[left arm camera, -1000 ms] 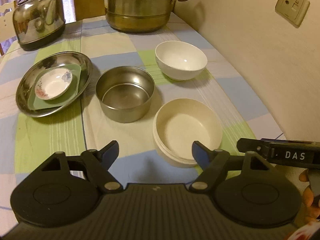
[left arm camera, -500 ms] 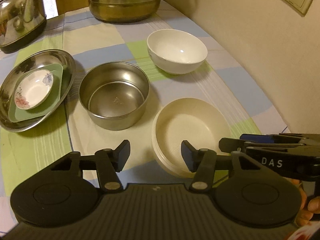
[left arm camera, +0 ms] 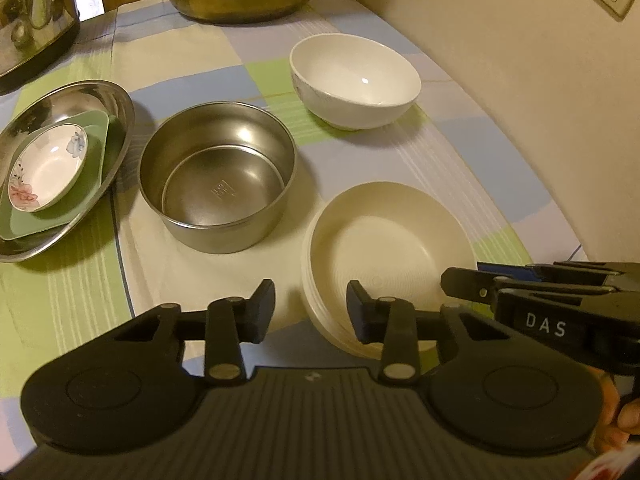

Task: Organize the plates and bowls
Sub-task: 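Move both tools to the cream bowl stack and close on its rim, then lift the cream bowl stack with both tools and lower it onto the white bowl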

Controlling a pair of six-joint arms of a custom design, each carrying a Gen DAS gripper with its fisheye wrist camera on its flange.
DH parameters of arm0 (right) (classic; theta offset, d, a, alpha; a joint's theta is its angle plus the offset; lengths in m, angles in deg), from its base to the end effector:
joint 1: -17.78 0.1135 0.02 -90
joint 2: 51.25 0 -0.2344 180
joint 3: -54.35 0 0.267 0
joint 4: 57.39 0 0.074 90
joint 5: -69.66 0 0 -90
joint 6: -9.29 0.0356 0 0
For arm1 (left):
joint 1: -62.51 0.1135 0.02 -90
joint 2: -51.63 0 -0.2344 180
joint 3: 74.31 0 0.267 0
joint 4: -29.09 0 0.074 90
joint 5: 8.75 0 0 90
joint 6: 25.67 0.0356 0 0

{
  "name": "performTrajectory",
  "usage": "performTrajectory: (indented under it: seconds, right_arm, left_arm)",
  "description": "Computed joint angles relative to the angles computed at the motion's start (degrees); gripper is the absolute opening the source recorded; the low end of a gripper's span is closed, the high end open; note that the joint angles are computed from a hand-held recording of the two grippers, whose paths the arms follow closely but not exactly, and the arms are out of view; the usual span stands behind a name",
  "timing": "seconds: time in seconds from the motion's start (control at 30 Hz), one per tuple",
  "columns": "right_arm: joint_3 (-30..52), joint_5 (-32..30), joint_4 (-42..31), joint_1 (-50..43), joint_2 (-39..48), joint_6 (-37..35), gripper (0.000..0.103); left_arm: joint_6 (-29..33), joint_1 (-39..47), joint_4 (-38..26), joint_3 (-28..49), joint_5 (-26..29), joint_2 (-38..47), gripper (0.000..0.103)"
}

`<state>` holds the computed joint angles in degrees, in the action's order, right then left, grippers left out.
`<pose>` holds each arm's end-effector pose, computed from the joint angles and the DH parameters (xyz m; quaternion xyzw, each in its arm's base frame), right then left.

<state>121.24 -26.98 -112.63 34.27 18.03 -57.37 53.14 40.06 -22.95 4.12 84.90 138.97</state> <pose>0.2504 0.0784 0.2292 0.0412 0.9580 0.1471 0.2427 0.3005 -0.1266 0.2105 0.1029 0.9621 -0.1020 0.2310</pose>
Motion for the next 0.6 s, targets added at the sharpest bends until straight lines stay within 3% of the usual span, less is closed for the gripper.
performTrajectory:
  seconds: [0.27,0.6]
  right_arm:
    - [-0.33,-0.36,0.82,0.13,0.01,-0.18,0.018]
    - [1.4,-1.36,-1.21,-1.07,-0.34,-1.17,0.017]
  left_arm:
    - [0.24,0.11,0.62,0.13,1.15,1.33,0.018]
    - [1.01,-0.47,-0.67,1.29,1.04,-0.12,0.017]
